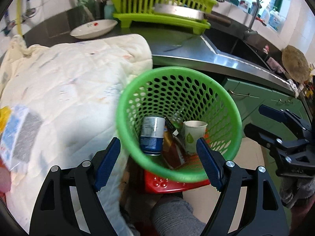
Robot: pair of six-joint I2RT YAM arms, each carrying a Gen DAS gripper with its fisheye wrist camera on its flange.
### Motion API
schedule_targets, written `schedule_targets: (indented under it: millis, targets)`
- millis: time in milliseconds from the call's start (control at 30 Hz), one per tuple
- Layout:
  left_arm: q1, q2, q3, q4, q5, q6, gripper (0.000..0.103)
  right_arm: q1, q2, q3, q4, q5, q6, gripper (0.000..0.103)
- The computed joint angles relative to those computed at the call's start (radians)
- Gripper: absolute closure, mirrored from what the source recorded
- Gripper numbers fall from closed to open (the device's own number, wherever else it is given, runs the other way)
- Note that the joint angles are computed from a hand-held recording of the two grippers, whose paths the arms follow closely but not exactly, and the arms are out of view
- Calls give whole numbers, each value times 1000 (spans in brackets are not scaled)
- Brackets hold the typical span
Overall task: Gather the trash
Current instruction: 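Reach the left gripper to the red cola can and grasp it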
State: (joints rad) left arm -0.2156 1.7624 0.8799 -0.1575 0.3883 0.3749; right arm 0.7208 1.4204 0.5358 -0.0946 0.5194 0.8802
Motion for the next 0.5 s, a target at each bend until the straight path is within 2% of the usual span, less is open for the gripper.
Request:
schedule_targets:
  millis: [333, 500]
  targets:
    - [254, -181, -82, -81, 79, 151, 25, 93, 106, 174, -52, 32, -8, 15]
    - [413, -202, -64, -140, 127, 233, 24, 124, 183, 279, -57, 23, -36, 15]
